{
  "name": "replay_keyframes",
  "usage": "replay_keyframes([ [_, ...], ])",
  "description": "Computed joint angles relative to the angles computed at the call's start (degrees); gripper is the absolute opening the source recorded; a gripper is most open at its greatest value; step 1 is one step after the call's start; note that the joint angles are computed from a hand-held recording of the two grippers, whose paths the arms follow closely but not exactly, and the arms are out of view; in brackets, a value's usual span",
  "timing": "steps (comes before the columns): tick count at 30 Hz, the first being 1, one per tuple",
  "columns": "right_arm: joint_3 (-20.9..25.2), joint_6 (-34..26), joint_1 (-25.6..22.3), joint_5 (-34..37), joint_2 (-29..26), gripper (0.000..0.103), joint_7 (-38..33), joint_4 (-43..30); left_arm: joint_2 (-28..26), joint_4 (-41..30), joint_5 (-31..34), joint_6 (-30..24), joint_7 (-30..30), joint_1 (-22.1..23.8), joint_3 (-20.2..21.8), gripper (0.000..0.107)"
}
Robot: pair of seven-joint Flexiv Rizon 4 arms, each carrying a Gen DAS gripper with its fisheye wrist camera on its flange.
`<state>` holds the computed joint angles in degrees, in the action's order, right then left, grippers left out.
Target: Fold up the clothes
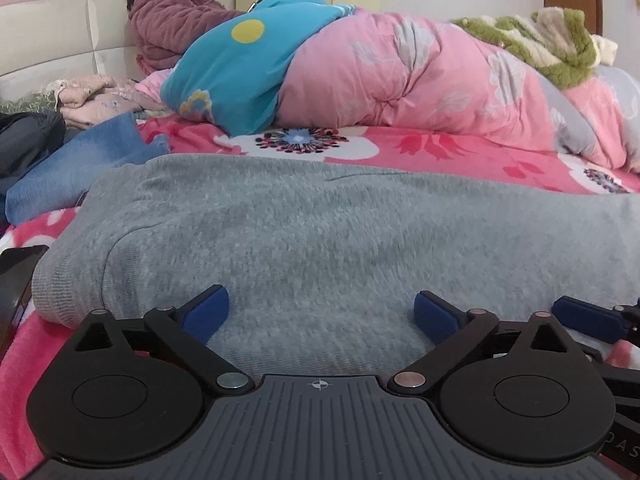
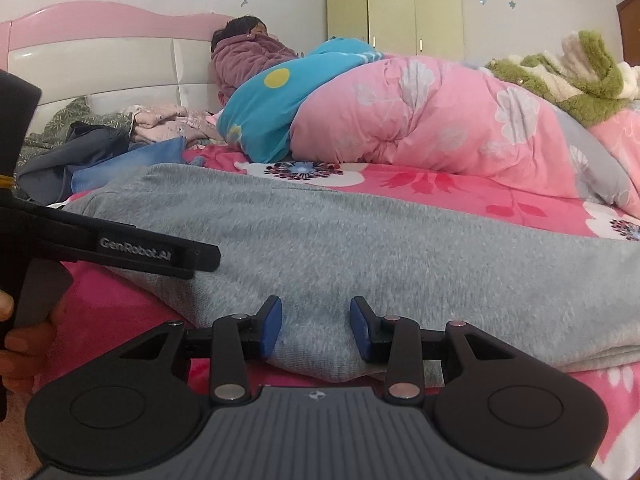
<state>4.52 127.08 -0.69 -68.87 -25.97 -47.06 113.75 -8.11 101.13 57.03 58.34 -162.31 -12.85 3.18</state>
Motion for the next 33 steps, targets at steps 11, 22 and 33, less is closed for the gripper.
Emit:
replay_keyframes([
  [11, -1.06, 0.32, -1.98, -6.33, 3.03, 0.042, 5.40, 0.58, 0.42, 0.04, -1.28, -0.41, 1.04, 0.10, -0.10, 0.103],
  [22, -5.18, 2.07, -0.82, -10.12, 0.51, 0.042, 14.57, -8.05, -0.16, -3.76, -9.76, -2.68, 9.40, 2.49, -1.03, 0.103],
  [33, -10.25, -0.21, 2.59, -18.76, -0.47, 0.042, 19.12, -9.85, -4.83, -6.84, -14.03, -7.29, 11.75, 0.63, 1.81, 0.103],
])
